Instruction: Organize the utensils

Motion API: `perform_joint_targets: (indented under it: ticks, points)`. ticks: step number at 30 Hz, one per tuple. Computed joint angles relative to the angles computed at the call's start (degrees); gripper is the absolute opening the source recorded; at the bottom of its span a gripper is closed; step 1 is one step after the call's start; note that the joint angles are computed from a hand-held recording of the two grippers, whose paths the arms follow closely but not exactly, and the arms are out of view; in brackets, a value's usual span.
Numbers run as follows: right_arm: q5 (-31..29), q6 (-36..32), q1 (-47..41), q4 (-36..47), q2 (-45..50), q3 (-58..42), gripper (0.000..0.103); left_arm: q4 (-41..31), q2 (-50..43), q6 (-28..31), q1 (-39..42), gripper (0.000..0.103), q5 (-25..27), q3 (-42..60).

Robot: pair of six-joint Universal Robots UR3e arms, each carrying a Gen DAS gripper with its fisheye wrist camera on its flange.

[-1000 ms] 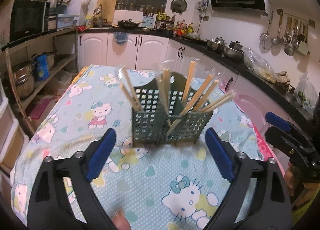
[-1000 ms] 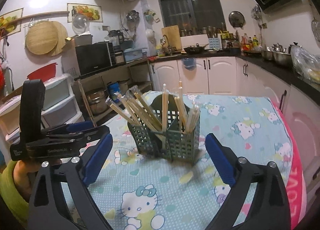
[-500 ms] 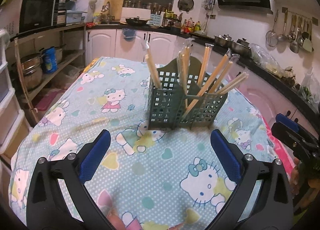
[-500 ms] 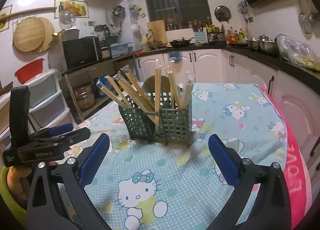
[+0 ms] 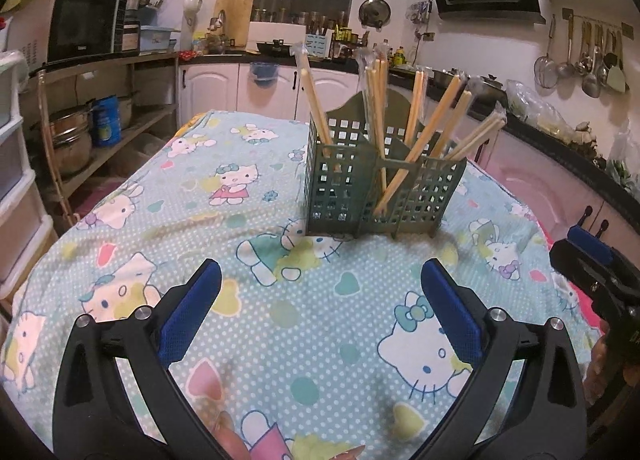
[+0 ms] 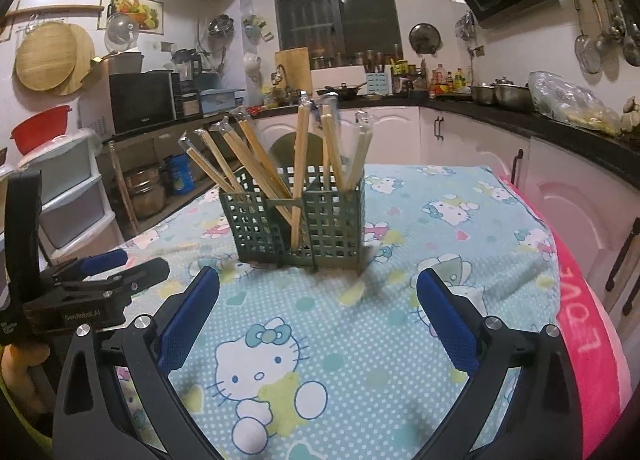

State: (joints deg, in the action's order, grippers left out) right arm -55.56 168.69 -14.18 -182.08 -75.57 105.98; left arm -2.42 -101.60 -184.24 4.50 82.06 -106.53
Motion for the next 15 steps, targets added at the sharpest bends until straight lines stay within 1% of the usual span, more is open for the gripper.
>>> perform_joint_targets:
  ticks: [2, 8, 15]
  points:
    - [-0.99, 0.65, 0.22, -2.90, 0.53, 1.15, 0.096, 2.73, -0.72, -0.21, -0.15, 0.091, 0.17, -1.34]
    - [-4.13, 2.34, 0.58, -16.96, 3.48, 6.16, 0.096, 7.09, -2.56, 0.15, -1.10, 0.091, 1.73, -2.65]
    - [-3.79, 5.10, -0.46, -24.09, 4.68, 8.89, 0.096, 9.63, -3.27, 0.04, -1.77, 0.092, 3.45, -3.18]
